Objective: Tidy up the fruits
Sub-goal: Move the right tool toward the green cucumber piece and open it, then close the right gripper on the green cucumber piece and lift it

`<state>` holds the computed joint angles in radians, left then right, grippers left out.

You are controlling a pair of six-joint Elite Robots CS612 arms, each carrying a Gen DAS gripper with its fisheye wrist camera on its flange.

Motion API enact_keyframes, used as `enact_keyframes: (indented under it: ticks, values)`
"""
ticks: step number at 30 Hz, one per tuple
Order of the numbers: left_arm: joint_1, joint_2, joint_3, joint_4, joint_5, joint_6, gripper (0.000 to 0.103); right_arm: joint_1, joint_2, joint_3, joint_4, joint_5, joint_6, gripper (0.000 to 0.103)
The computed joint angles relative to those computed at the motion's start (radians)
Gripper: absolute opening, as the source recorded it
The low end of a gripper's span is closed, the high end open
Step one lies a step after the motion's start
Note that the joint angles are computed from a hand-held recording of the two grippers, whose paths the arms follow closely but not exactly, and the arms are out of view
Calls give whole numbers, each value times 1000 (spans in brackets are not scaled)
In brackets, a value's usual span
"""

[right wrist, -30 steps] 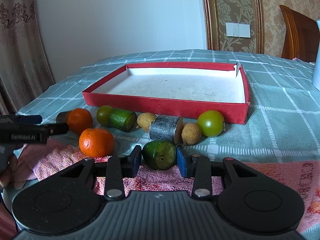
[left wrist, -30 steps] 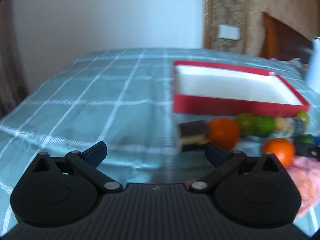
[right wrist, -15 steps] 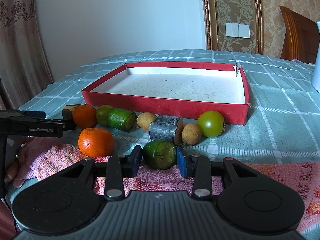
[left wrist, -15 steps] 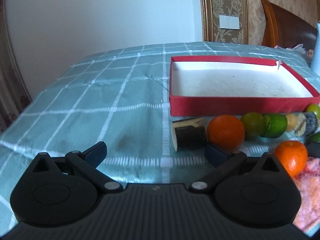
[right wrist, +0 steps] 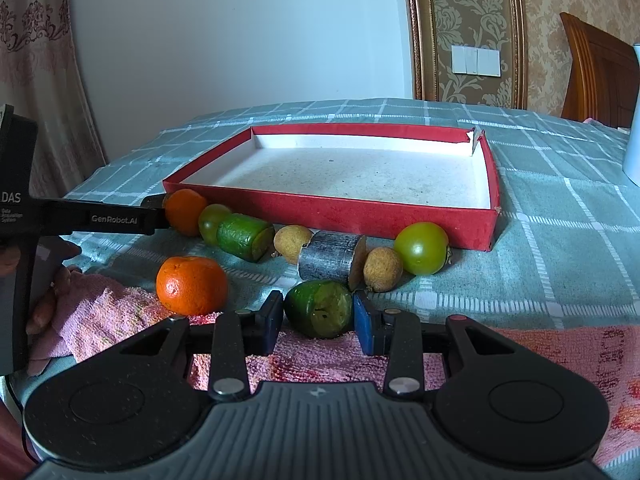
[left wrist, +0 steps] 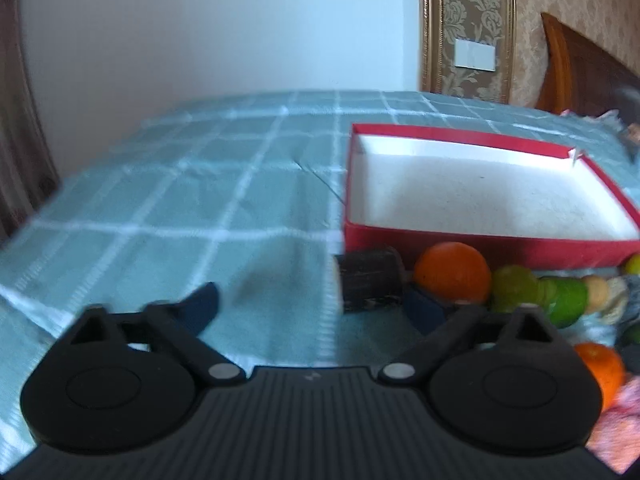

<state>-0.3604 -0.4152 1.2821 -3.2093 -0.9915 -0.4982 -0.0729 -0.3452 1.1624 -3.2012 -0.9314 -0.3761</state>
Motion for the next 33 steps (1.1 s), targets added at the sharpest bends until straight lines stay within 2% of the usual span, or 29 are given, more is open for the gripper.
enact_keyframes:
  ticks: [1,3,5,9,12,24,29,33]
  values:
    - [2,0,0,5,-12,-14,80,0,0,0,1,0,1,37]
    - [-7,6,-8,8,28,3,78,0,-1,1,3,-2,-2,37]
    - [-12,9,-11,-2,40,23,70,0,-2,2,4,0,-1,37]
    - [-16,15,-13,-39,25,72,46,0,-2,0,0,2,5,37]
    - [-11,16,-12,-65,-15,71,32,0,-3,1,-10,3,-5,36]
    - [-14,19,-16,-64,-13,72,32,-11,-6,0,-91,29,28,36]
    - [-16,18,-17,-52,2,63,37,-5,3,-36,-134,0,33,36]
    - [-15,16,-15,-40,10,34,46,6,25,-94,-156,-40,40,36]
